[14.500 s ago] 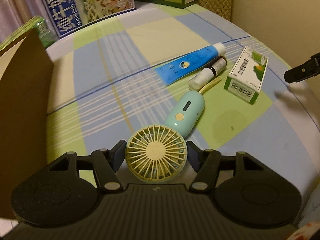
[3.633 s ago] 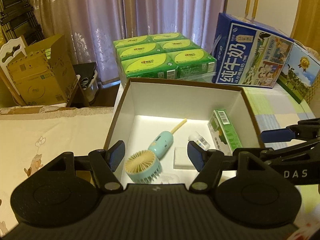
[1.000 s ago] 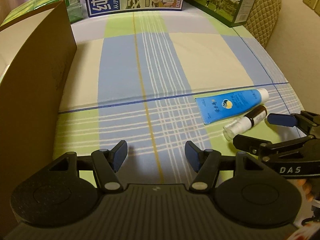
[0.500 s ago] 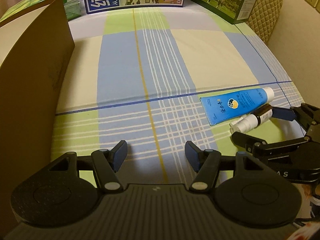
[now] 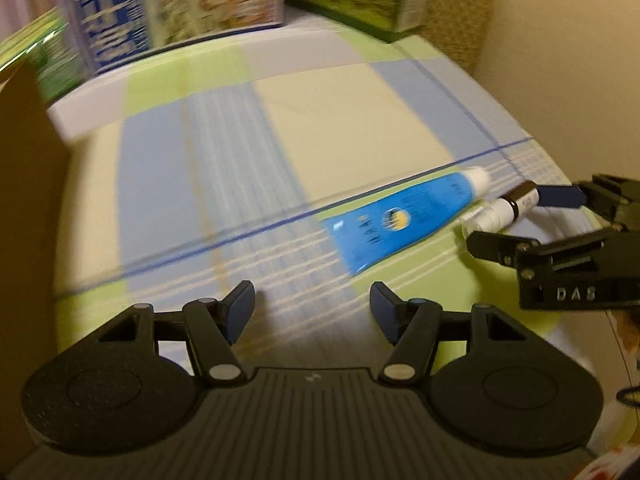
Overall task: Organize rigid objects
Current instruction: 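Grasp the brown spray bottle with the right tool while the left tool grasps the blue tube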
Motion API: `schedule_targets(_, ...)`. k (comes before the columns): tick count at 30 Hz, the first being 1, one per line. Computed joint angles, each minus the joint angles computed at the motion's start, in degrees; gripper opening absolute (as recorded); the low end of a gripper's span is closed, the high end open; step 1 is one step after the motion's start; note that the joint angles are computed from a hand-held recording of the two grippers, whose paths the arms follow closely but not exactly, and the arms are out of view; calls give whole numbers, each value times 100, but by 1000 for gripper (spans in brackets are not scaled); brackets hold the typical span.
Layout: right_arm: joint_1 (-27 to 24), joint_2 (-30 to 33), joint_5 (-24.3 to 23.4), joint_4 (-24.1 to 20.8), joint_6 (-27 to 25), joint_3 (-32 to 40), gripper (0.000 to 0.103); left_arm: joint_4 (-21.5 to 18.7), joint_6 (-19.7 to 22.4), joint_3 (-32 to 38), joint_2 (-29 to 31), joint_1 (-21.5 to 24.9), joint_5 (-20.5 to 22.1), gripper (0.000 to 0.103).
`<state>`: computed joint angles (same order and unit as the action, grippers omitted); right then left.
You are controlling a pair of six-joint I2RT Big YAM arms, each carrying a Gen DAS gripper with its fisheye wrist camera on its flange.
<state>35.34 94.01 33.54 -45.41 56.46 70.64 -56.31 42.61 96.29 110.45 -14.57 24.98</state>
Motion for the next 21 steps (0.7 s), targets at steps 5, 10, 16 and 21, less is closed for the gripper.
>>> schedule_targets(5, -110, -285, 84, -134, 434, -282, 86, -204, 666, 177, 150, -258, 247, 60)
schedule_targets(10, -243, -539, 69, -150, 804, -523, 86, -370, 1237, 345, 324, -498, 412, 60)
schedule_targets(16, -445, -713, -106, -111, 1383, -679, 86, -469, 1448, 594, 560, -712, 509, 60)
schedule_targets(21, -515, -765, -179, -136, 1558, -729, 86, -614, 1657, 773, 740, -817, 468, 60)
